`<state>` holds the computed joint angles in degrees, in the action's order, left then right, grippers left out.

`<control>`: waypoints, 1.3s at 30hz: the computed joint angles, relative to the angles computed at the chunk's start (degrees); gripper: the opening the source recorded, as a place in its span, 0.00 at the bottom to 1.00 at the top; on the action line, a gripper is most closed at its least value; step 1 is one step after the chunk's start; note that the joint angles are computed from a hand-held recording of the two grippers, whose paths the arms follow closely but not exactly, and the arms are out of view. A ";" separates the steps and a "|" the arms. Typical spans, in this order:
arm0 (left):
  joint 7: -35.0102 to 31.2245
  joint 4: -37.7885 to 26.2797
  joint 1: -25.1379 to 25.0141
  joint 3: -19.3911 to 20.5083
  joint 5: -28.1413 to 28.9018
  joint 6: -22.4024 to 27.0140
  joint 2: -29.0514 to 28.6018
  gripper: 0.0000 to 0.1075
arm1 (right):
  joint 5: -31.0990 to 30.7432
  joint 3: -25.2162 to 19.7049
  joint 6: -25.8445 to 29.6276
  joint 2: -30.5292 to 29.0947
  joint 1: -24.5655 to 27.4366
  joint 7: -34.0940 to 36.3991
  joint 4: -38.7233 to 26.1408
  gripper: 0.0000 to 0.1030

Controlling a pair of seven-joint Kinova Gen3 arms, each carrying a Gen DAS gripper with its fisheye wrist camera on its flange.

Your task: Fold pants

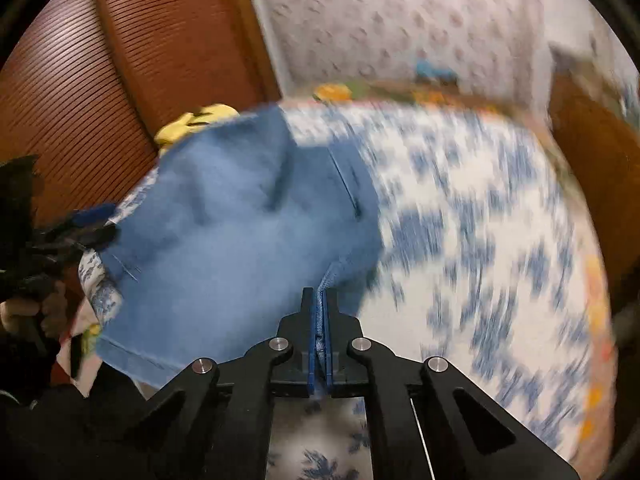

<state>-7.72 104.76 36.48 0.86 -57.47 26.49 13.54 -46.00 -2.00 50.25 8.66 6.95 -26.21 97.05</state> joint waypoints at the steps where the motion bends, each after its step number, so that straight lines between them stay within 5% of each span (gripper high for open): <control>1: 0.55 0.23 0.07 -0.24 -0.30 -0.03 -0.12 0.72 | 0.29 -1.51 -0.50 -1.00 0.17 0.31 -0.66 0.02; 8: 8.99 4.64 -0.73 -0.38 -6.80 0.02 -3.36 0.72 | -1.17 -3.21 1.99 -0.97 -6.71 0.92 -10.96 0.02; 23: 18.72 12.70 -10.54 6.50 -15.74 0.33 -10.48 0.72 | 17.77 -9.16 0.40 14.26 -21.78 -18.21 -37.25 0.02; 32: 18.08 13.62 -14.02 7.98 -14.50 -1.85 -9.89 0.72 | 25.93 -9.27 -0.90 21.34 -25.52 -24.25 -43.13 0.02; 37: 13.65 12.30 -14.07 6.62 -11.39 -4.61 -8.03 0.72 | 28.46 -9.23 -1.60 20.59 -25.64 -27.66 -41.81 0.41; 39: 10.04 11.30 -13.99 6.03 -8.61 -5.25 -6.88 0.72 | 27.64 -10.29 -2.64 18.64 -24.04 -26.56 -38.94 0.42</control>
<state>2.31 116.06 22.49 6.89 -66.08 21.24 6.66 -18.37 -12.29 47.61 27.30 -17.09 -52.77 58.12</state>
